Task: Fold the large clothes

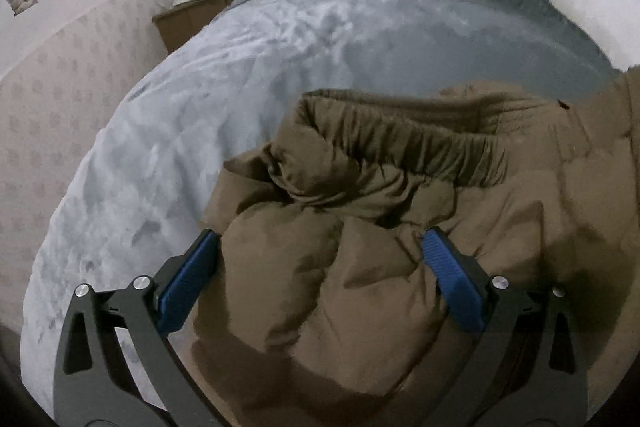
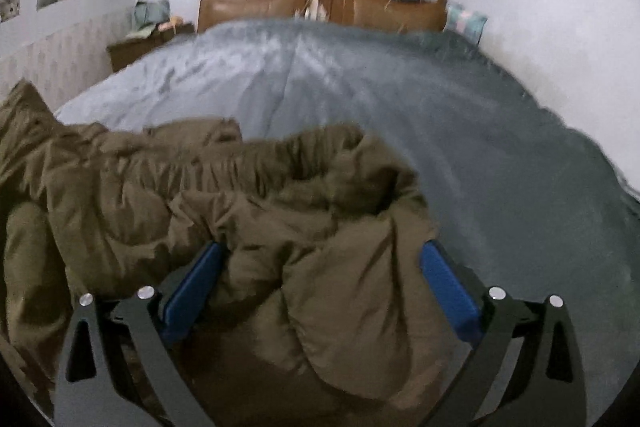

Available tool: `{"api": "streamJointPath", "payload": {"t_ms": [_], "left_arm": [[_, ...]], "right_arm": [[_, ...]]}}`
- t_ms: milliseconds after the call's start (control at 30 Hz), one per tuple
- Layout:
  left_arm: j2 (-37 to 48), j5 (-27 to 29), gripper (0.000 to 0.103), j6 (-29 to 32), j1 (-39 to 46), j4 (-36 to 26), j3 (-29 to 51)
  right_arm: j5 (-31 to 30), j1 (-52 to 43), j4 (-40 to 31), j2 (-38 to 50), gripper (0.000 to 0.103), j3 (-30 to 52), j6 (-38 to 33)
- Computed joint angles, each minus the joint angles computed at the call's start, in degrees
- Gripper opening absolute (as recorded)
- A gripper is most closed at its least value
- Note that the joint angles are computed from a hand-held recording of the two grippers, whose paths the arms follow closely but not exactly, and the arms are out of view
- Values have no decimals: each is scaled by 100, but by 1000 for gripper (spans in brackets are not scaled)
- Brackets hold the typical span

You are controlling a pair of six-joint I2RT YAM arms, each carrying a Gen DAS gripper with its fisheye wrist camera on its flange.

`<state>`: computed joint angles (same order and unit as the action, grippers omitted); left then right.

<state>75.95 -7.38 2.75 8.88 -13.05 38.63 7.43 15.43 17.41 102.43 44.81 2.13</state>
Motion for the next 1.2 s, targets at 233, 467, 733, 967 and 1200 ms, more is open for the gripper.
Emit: {"api": "streamJointPath", "payload": {"t_ms": [233, 467, 733, 967, 1200], "left_arm": [[649, -72, 95, -26, -160, 439, 106], [664, -395, 50, -122, -289, 970, -104], [86, -77, 30, -600, 318, 1602, -535], [1189, -87, 37, -840, 304, 1815, -91], [553, 310, 67, -1111, 488, 1331, -124]], "right_arm": [[-277, -20, 133, 741, 79, 358, -173], [273, 190, 630, 568, 31, 94, -215], [1269, 383, 2298, 58, 25, -739, -267], [1212, 263, 1545, 812, 37, 62, -137], [596, 139, 1679, -347, 82, -731, 277]]}}
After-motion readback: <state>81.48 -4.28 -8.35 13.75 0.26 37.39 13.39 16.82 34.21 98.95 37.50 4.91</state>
